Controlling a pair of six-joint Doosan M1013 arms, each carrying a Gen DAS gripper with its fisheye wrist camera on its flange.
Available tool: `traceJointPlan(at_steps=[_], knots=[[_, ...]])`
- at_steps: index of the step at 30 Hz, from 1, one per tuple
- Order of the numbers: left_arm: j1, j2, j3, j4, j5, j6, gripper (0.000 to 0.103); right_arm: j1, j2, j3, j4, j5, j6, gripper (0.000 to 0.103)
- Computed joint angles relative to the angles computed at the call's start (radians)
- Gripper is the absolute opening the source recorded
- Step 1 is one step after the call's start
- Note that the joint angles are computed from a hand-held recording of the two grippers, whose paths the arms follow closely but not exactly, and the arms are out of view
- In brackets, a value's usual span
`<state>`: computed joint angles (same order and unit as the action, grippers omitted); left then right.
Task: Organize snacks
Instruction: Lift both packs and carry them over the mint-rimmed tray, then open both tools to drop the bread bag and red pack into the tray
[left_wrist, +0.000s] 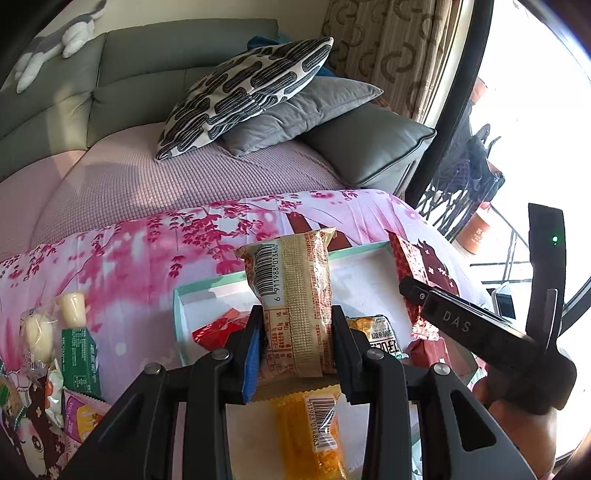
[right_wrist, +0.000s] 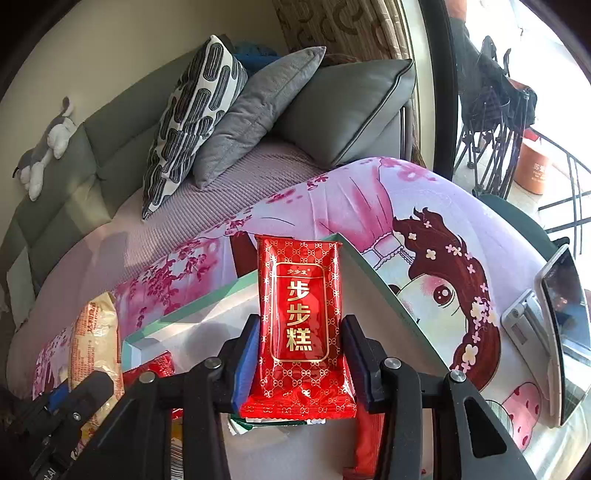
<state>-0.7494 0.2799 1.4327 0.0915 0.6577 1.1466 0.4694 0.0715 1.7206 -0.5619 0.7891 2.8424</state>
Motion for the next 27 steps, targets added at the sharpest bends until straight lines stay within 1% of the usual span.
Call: traceJointPlan(at_steps=[3, 5, 7, 11, 15, 18, 21, 27], knots=[[-0.001, 0.021, -0.024, -0.04, 0.02, 0.029, 0.036, -0.016, 0.005, 0.01, 0.026, -0.014, -0.026, 0.047], [-0.005, 0.033, -0.038, -0.033, 0.036, 0.025, 0.036, -0.028, 0.004, 0.018, 0.051, -0.032, -0.041, 0.047], [-0.008, 0.045, -0.051, -0.032, 0.051, 0.026, 0.036, -0.035, 0.006, 0.02, 0.06, -0.032, -0.056, 0.047], [-0.013, 0.066, -0.071, -0.006, 0.085, 0.01, 0.036, -0.04, 0.011, 0.02, 0.06, -0.026, -0.085, 0.047], [-0.014, 0.088, -0.09, 0.003, 0.11, 0.0, 0.036, -0.046, 0.016, 0.022, 0.082, -0.036, -0.112, 0.047], [-0.017, 0.098, -0.099, 0.013, 0.122, -0.004, 0.036, -0.047, 0.019, 0.022, 0.078, -0.026, -0.11, 0.047], [-0.019, 0.108, -0.109, 0.026, 0.137, -0.015, 0.036, -0.053, 0.018, 0.027, 0.093, -0.032, -0.119, 0.047], [-0.021, 0.125, -0.123, 0.021, 0.159, -0.006, 0.036, -0.058, 0.026, 0.024, 0.114, -0.027, -0.145, 0.047]])
